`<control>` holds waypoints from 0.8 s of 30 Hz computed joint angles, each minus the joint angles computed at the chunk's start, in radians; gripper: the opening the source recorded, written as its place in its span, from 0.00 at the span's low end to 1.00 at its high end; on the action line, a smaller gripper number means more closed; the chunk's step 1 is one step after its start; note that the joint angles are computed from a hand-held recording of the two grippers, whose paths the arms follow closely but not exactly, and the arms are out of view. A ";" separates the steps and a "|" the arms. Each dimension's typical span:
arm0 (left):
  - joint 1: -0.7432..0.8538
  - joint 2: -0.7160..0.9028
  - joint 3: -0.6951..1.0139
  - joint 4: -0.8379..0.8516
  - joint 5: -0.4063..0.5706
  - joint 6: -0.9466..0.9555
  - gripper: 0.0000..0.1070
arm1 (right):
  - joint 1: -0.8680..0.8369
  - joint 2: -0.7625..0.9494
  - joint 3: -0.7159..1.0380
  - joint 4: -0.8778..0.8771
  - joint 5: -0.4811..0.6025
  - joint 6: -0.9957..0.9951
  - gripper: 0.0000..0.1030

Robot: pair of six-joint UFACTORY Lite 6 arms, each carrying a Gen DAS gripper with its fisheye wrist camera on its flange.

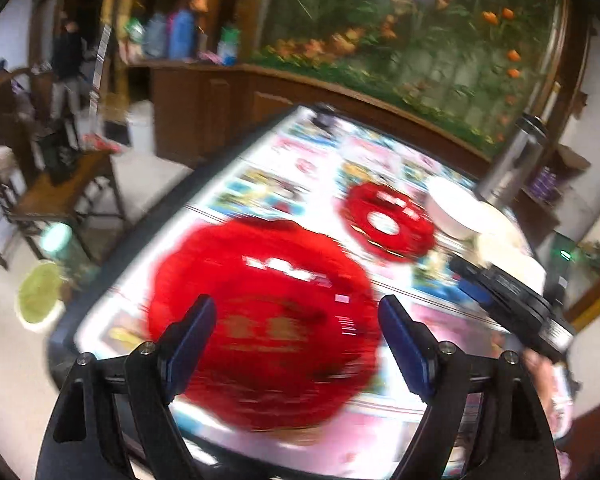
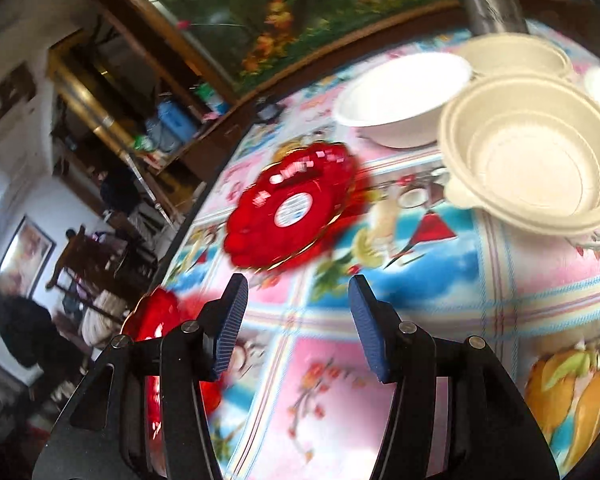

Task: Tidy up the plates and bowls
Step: 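Grasp the single red plate with white label using the right tool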

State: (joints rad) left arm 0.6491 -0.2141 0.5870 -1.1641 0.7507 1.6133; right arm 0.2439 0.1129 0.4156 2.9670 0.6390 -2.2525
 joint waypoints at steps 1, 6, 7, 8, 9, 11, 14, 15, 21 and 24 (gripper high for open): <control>-0.055 0.031 0.030 0.013 -0.003 -0.054 0.78 | -0.018 0.019 0.024 -0.018 -0.004 0.016 0.52; -0.297 0.215 0.274 0.037 -0.091 -0.367 0.78 | -0.080 0.137 0.197 -0.073 -0.054 0.062 0.52; -0.363 0.279 0.352 0.070 -0.151 -0.469 0.78 | -0.098 0.169 0.227 -0.117 -0.049 0.101 0.52; -0.404 0.308 0.388 0.107 -0.174 -0.545 0.78 | -0.113 0.217 0.270 -0.171 -0.038 0.159 0.52; -0.449 0.378 0.467 0.133 -0.195 -0.616 0.78 | -0.119 0.249 0.293 -0.191 -0.031 0.180 0.52; -0.514 0.480 0.581 0.212 -0.231 -0.762 0.78 | -0.127 0.317 0.348 -0.218 -0.030 0.211 0.52; -0.583 0.655 0.765 0.309 -0.243 -0.945 0.78 | -0.145 0.372 0.377 -0.246 -0.009 0.216 0.52; -0.591 0.692 0.801 0.316 -0.231 -0.968 0.78 | -0.158 0.374 0.375 -0.262 0.006 0.225 0.52; -0.602 0.988 1.125 0.395 -0.053 -1.130 0.78 | -0.210 0.411 0.384 -0.359 0.066 0.293 0.52; -0.610 1.039 1.173 0.420 -0.038 -1.166 0.78 | -0.216 0.425 0.397 -0.376 0.073 0.311 0.52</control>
State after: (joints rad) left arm 0.0388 0.8249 1.7602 -0.7443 0.7132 0.4468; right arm 0.0277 0.5375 0.8126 2.5915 0.7116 -1.9416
